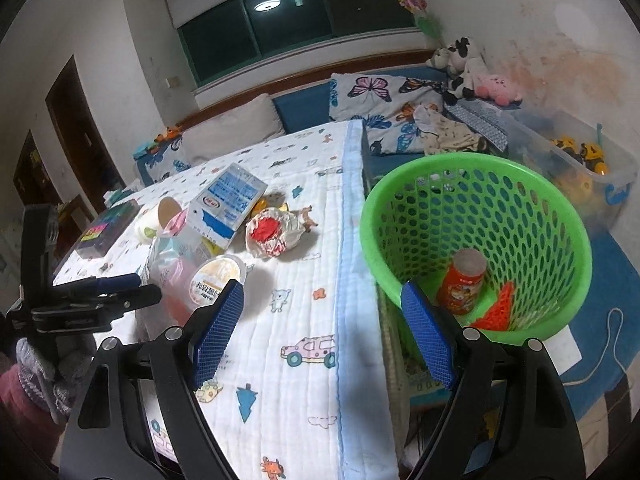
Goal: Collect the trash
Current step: 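Grasp the clear plastic bag with the left gripper while the right gripper grasps the round tub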
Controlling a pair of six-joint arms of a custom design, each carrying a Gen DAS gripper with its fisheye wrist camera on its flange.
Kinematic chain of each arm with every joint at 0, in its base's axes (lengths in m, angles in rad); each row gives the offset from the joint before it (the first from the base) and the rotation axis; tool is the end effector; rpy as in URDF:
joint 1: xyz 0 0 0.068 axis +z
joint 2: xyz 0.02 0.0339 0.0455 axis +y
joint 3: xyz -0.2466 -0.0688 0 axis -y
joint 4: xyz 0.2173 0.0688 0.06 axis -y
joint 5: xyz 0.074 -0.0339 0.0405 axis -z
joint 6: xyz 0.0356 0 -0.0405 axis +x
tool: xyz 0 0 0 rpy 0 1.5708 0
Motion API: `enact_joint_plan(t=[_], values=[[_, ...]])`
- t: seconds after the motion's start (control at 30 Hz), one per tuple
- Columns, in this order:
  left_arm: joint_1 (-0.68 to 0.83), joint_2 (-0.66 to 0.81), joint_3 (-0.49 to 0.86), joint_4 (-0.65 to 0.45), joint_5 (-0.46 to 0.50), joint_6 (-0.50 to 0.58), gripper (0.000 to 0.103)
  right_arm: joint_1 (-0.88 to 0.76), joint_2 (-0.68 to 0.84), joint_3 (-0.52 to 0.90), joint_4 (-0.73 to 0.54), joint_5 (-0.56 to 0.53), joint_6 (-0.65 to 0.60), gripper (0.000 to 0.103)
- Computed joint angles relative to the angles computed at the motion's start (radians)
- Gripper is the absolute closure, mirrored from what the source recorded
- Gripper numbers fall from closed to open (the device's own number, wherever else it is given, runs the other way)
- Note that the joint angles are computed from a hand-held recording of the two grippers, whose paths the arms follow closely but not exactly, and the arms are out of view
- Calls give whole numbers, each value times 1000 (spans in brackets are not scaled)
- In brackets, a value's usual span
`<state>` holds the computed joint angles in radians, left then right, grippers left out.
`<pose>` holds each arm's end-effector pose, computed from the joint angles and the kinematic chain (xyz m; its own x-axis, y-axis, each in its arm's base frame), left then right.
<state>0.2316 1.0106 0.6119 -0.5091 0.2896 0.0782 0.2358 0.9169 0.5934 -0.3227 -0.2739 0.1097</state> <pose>0.1766 0.0312 0.2081 -0.7686 -0.1043 -0.6312 0.0112 0.9843 -0.1763 0.1743 0.0518 0.2318 -0.6296 -0.0429 -0.7757 -0.3682 0.8957 0.2493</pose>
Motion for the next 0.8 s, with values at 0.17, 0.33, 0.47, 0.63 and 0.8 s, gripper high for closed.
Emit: enact_joint_plan(t=[0.17,0.33,0.47,0.63,0.8], values=[[-3,49,-12,36,-15,-8,28,14,21,4,3,-8,3,22],[40,51,-9,23,43,27,54,69,42,7,9,13,4,22],[79,30,-5,-7,84,71,74,127,66,14,22,32,10,22],[144,-11,9,-52,121,118,83,236,130,37,52,74,19,22],[243,-45,39,-118,183,179,85,319,216,72,87,104,13,22]])
